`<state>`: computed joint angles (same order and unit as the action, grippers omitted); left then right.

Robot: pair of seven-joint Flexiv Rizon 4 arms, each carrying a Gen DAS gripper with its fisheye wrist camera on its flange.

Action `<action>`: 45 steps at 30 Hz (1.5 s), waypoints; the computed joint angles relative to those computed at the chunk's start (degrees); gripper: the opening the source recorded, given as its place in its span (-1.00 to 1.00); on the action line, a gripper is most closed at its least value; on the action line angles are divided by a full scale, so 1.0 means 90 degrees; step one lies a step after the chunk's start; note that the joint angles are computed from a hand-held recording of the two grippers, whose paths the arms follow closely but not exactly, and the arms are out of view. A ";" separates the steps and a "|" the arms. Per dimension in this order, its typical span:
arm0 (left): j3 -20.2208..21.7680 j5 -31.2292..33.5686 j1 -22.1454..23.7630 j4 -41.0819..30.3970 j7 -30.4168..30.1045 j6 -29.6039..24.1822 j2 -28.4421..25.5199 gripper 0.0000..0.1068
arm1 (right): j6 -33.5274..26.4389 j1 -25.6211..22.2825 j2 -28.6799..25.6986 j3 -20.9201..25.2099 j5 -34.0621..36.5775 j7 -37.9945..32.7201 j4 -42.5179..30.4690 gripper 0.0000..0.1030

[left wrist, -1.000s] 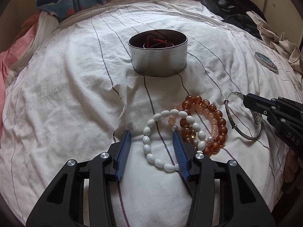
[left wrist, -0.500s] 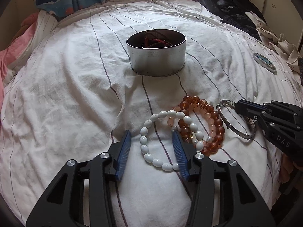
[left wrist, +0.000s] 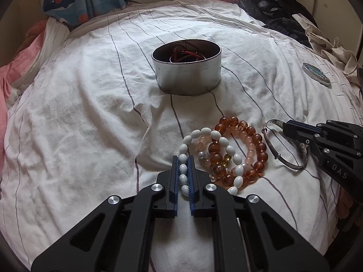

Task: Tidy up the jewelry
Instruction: 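Grasp the white bead bracelet with the left gripper, then drop the white bead bracelet into the tin while the right gripper drops the bangle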

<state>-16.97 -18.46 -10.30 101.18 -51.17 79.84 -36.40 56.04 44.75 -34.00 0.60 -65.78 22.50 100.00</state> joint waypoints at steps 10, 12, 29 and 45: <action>-0.0554 -0.0134 0.0373 0.0218 0.0253 0.0473 0.0110 -0.87 | 0.0398 -0.0163 0.0161 -0.0123 -0.1150 0.1076 0.0142 -0.91; -0.0782 -0.0197 0.0526 0.0267 0.0336 0.0562 0.0140 -0.87 | 0.0429 -0.0211 0.0177 -0.0109 -0.1350 0.1223 0.0129 -0.91; -0.2020 -0.0894 0.1039 -0.0723 0.0634 0.0541 -0.0194 -0.87 | 0.0269 -0.0679 0.0256 -0.0027 -0.2169 0.1495 -0.0227 -0.91; 0.0302 -0.0697 -0.0746 -0.3453 -0.1222 -0.1063 -0.1506 -0.41 | 0.0349 -0.0767 -0.0110 -0.0237 -0.1586 0.0739 -0.0768 -0.91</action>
